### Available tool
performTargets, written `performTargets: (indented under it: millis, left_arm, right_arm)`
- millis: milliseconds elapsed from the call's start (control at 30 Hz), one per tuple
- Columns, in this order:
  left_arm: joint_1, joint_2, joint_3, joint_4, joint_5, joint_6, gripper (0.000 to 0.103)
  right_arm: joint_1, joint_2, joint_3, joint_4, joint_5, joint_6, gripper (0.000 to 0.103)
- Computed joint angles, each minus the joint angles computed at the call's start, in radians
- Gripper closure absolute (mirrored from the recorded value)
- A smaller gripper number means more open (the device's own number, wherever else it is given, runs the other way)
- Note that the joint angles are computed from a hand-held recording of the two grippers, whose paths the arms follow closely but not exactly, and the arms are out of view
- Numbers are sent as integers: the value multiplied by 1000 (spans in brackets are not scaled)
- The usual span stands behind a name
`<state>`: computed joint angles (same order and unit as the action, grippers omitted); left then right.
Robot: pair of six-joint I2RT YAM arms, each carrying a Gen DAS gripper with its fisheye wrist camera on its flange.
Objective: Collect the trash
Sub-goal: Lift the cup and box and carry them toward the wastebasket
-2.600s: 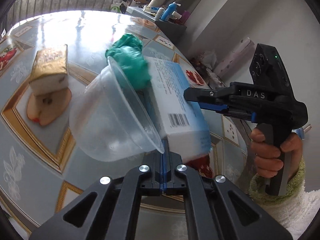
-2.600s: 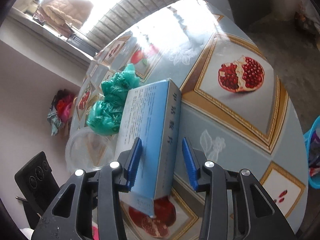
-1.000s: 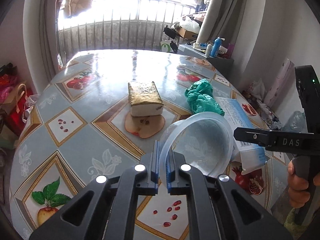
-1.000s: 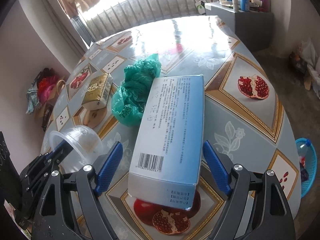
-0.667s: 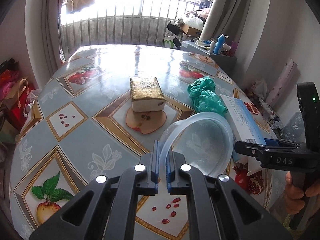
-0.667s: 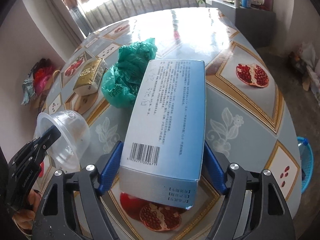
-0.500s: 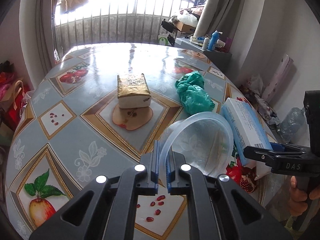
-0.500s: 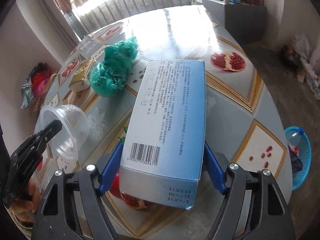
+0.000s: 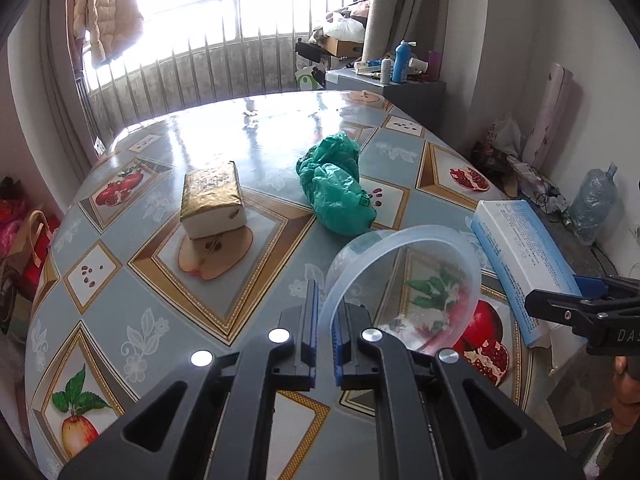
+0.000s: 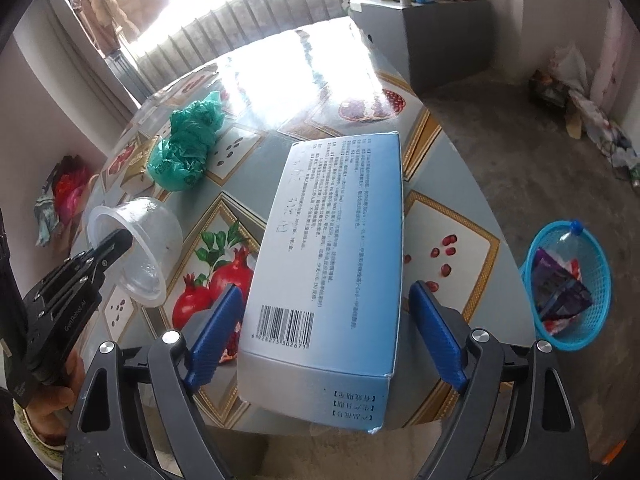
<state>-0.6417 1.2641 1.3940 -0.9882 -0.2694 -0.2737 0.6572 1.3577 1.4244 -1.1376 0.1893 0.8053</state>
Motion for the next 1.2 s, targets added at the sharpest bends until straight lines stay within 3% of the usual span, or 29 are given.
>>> performTargets:
  millis: [400, 1200]
  left_arm:
    - [-68, 38, 7, 17, -93, 23, 97]
    - [-104, 29, 22, 28, -142, 32, 98]
  right_arm:
    - [15, 85, 65, -31, 74, 14, 24]
    - [-7, 36, 40, 2, 40, 42, 36]
